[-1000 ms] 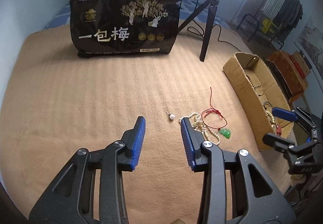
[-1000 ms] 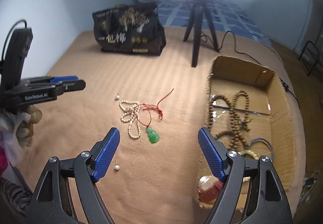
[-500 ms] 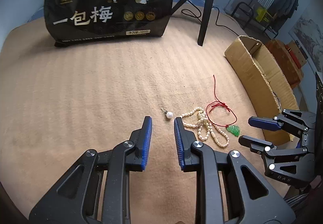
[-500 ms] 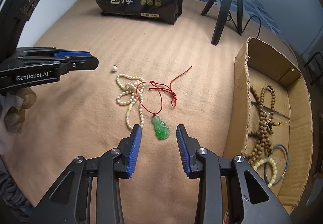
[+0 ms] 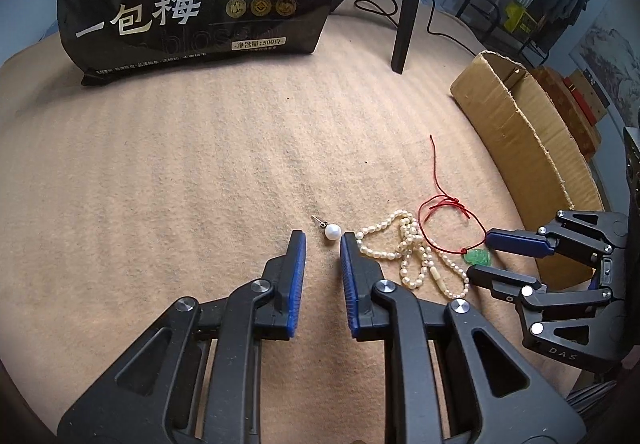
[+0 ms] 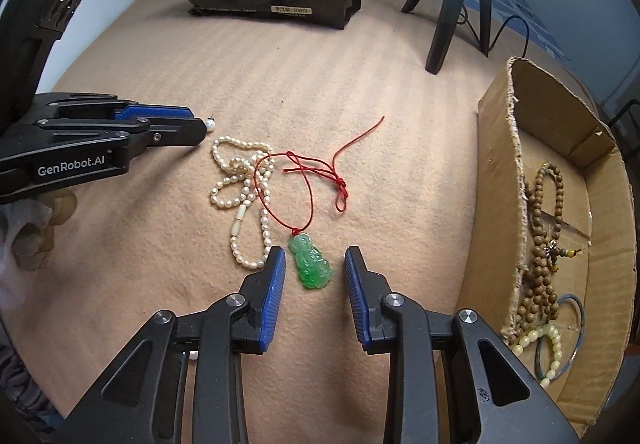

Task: Organize jewelry
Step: 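Grasp the pearl earring with the left tool while the right tool grasps the green jade pendant, then lift the earring and jade pendant and carry both toward the box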

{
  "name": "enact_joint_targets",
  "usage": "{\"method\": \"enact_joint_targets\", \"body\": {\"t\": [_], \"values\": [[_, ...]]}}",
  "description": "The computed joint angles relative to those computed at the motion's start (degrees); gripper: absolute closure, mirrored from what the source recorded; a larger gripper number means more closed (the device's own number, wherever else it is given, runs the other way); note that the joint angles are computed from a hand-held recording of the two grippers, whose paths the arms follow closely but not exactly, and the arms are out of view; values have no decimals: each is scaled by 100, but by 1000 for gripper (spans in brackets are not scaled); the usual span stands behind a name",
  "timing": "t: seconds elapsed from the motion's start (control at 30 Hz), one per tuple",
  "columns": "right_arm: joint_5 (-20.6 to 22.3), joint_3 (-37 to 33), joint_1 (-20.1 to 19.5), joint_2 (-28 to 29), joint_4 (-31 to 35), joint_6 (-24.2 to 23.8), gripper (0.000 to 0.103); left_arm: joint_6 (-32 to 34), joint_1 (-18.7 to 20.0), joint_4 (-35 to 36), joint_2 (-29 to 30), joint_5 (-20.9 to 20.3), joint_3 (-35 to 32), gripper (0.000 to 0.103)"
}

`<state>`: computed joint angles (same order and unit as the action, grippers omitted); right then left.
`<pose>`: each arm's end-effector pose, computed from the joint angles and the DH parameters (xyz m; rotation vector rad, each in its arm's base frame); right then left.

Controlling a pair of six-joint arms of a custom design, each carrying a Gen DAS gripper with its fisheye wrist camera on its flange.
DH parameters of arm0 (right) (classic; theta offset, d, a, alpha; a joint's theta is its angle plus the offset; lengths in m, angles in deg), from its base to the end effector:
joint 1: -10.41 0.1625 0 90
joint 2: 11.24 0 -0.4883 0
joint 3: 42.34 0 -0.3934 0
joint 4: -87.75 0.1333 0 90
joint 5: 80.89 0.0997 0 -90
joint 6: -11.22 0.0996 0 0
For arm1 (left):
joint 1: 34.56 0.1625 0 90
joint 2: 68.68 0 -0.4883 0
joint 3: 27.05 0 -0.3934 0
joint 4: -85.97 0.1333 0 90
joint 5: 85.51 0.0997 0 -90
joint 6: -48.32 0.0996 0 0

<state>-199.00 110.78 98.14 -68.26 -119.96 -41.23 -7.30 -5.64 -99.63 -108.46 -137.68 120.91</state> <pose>0.0725 -0.3522 0.1360 0.9653 -2.3473 0.1380 -0.1972 -0.3310 0.0027 0.2177 2.5431 -0.5965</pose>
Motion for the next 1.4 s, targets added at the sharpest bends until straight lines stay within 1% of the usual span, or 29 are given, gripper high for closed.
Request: {"method": "enact_joint_targets", "body": {"t": [0.2, 0.37, 0.4, 0.43, 0.47, 0.53, 0.6, 0.77, 0.9, 1.23, 1.4], "values": [[-33, -73, 26, 108, -18, 28, 74, 67, 24, -58, 88, 8, -40, 86], [-62, -124, 41, 169, 1, 40, 74, 120, 50, 47, 133, 47, -136, 86], [-59, -110, 41, 156, 2, 45, 75, 145, 54, 83, 138, 59, -156, 87], [-53, -104, 39, 150, 9, 50, 75, 145, 50, 162, 130, 77, -176, 90], [-43, -108, 35, 138, 35, 59, 76, 138, 56, 260, 130, 104, -203, 91], [8, -133, -5, 95, 145, 82, 82, 139, 70, 311, 123, 126, -217, 94], [75, -150, -49, 29, 269, 113, 89, 163, 91, 271, 137, 125, -227, 94], [168, -139, -99, -30, 309, 112, 89, 60, 29, 271, 109, 181, -168, 94], [270, -91, -121, -179, 358, 153, 89, -166, -79, 391, -66, 252, -57, 94], [834, -4, -58, -1165, 1025, 413, 89, -750, -587, 973, -640, 474, 135, 94], [1215, 25, -64, -1870, 1512, 522, 89, -966, -908, 1306, -908, 552, 106, 94]]}}
